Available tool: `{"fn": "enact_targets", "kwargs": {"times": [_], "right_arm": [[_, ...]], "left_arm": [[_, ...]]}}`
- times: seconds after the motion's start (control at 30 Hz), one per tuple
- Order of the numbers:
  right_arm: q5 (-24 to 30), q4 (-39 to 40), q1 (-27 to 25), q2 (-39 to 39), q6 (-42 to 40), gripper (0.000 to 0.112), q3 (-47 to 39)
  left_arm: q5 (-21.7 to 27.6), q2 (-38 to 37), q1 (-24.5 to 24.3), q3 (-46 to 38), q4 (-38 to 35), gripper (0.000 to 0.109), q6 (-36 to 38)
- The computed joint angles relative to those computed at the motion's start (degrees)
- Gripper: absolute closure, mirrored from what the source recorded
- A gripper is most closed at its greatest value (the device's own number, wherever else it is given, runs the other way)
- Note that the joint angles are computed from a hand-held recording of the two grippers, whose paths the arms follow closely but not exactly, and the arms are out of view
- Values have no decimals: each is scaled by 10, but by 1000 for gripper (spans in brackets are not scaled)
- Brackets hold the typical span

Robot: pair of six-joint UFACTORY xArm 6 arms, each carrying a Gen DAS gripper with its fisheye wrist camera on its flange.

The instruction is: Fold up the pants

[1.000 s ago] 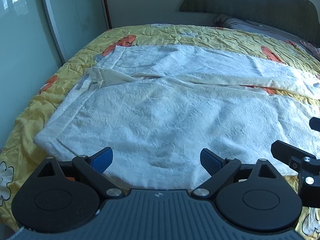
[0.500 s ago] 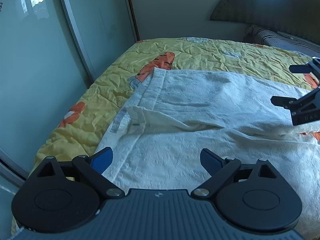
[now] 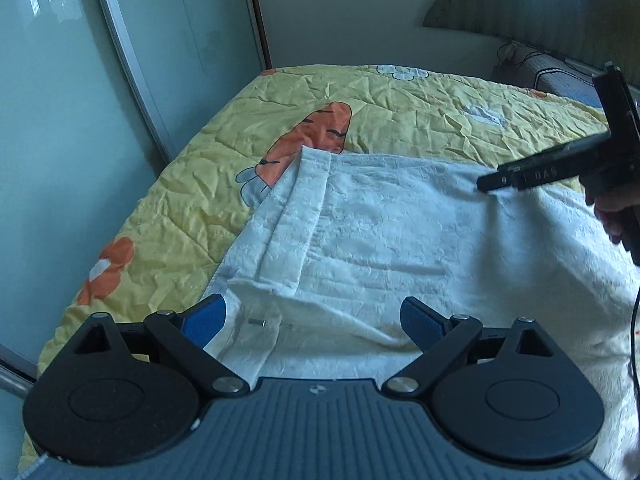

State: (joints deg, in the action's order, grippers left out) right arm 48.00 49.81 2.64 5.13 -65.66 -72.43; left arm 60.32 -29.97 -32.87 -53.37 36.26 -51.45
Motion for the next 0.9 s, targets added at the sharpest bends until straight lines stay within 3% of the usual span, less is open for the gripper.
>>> {"fn": "enact_targets", "kwargs": {"times": [0.07,0.1,0.13,0.17,0.23,0.27,0.33,0.43,0.57,0.67,0.7,0.77,0.8,0.9], "right_arm": [[-14,-3,5,-10,-24,67,14],[-40,-12,13,-26,-40,78,32],[-88,-12,28,-48,-77,92,63],[-122,-1,39,-71,-123,99,91],[-188,12,66,-118,-215,105,149],[-227,28,83,-143,-274,106,181],[-258,67,101,-188,-360,106,228],[-291,133,124,-263,-491,107,297],[-300,181,138,-347,-587,107,369],[-294,181,145,-389,-596,107,404],[-289,177,143,-400,-594,107,413],[-282,163,143,-416,-577,107,427],[-280,149,142,-422,-560,107,432],[-310,201,151,-457,-604,105,456]], "left_arm": [[-39,23,31,-13,-15,12,12],[-50,40,43,-25,-22,12,16],[-65,60,58,-40,-31,13,19],[-85,76,73,-50,-47,13,27],[-123,111,104,-74,-94,15,34],[-151,125,121,-80,-129,15,41],[-209,149,150,-88,-206,15,58],[-250,182,176,-108,-349,14,117],[-262,207,200,-120,-497,15,153],[-251,212,212,-121,-523,34,140],[-247,207,213,-116,-516,47,129],[-227,195,211,-108,-494,86,120],[-223,181,209,-95,-499,98,123],[-254,105,196,-22,-451,100,97]]}}
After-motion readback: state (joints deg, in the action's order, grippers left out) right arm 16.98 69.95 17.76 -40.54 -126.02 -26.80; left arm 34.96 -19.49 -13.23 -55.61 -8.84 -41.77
